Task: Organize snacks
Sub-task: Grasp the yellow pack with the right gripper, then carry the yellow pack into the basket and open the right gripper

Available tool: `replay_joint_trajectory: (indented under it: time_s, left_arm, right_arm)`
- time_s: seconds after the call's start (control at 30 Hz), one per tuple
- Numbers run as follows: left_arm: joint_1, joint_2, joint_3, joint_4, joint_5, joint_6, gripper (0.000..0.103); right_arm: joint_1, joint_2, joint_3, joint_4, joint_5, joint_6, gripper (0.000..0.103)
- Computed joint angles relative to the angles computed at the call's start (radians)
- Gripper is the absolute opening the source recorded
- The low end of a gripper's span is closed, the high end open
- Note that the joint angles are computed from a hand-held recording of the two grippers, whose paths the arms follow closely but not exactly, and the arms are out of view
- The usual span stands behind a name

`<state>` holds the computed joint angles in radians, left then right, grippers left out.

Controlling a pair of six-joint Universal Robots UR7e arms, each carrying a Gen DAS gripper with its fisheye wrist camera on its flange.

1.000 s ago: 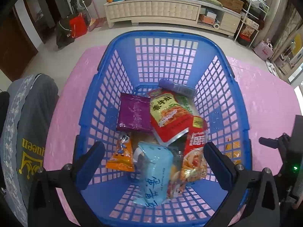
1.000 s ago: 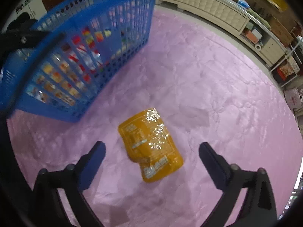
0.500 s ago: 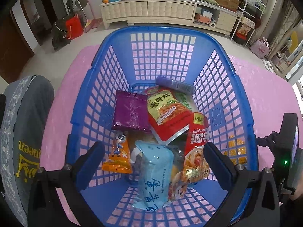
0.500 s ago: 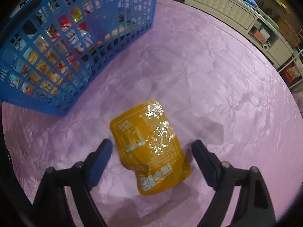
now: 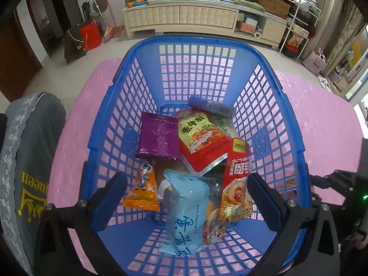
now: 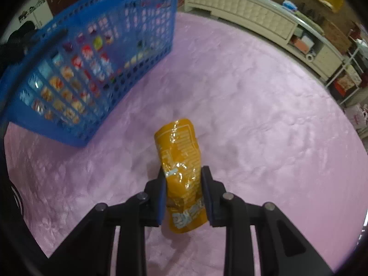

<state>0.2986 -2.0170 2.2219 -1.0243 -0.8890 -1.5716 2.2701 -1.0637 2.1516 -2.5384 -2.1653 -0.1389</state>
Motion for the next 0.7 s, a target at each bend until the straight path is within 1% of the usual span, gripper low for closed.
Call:
replay_joint_trajectory:
  time_s: [0.13,0.23,0.43,0.53,0.6,0.7]
  left_arm:
    - [-0.019,-0.01,0.0,0.006,-0.002,-0.008,0.103]
    - [-0.035,-0.012,-0.008,0.026,0.0,-0.016,0.103]
    - [-0.087,-0.029,-0.027,0.068,0.013,-0.046,0.103]
    - [-0.127,-0.038,-0.034,0.095,0.015,-0.063,0.103]
    - [-0.168,-0.045,-0.042,0.127,0.011,-0.079,0.103]
    - [-0.21,-0.039,-0.065,0.185,0.015,-0.093,0.103]
  right_arm:
    - [0.031,-0.029,-0.015,0.02,-0.006,0.024,0.032]
    - [0.056,-0.046,-0.029,0.044,-0.006,0.066,0.032]
    - [0.114,-0.092,-0.038,0.062,-0.002,0.087,0.032]
    - [0.136,-0.086,-0.063,0.068,-0.004,0.087,0.032]
    - [0.146,-0.08,-0.08,0.055,0.004,0.079,0.032]
    - [0.164,-0.073,-0.104,0.035,0.025,0.065,0.032]
